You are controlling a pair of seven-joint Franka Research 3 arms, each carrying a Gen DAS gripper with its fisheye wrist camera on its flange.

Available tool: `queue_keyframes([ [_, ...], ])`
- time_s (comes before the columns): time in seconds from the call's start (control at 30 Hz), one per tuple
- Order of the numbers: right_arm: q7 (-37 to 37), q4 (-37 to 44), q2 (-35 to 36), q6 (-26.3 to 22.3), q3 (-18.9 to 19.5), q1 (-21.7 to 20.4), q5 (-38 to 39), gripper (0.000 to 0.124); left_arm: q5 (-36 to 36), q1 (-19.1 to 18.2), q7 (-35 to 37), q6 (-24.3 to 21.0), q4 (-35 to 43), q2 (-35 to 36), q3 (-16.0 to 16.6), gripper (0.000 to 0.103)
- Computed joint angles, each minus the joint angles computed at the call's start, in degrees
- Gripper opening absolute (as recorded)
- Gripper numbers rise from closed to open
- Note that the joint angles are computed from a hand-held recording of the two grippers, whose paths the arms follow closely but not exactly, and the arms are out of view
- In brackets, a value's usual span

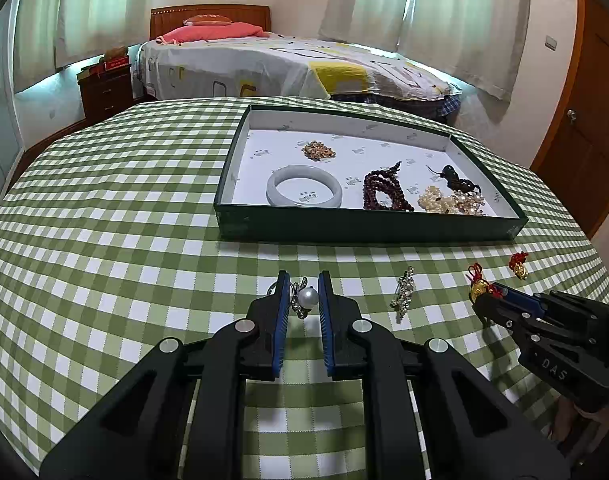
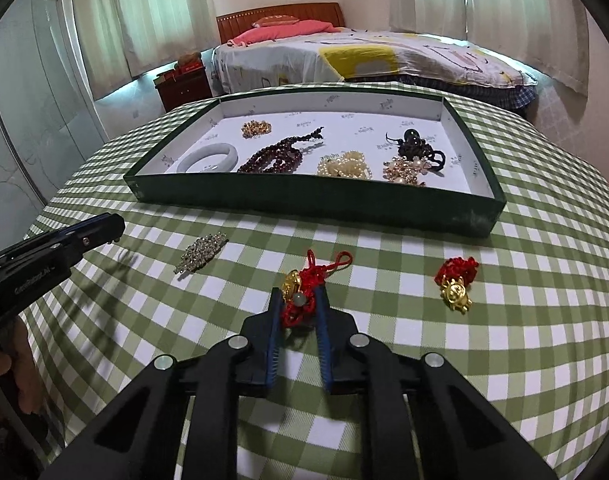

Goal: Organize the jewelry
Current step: 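Grasp the pearl ring with the left tool while the right tool grasps the red tassel charm, then carry the pearl ring with the left tool into the box while the right tool carries the red charm there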

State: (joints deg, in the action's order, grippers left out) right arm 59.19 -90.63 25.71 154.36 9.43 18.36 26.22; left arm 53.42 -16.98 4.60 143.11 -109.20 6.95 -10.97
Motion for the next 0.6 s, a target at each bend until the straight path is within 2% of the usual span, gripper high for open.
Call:
queue_keyframes([
  [0.6, -6.5, -1.5, -3.7, 4.3, 2.0, -2.0, 7.5, 0.016, 2.7, -0.5, 0.1, 0.5, 3.4, -0.3, -0.3, 0.014],
])
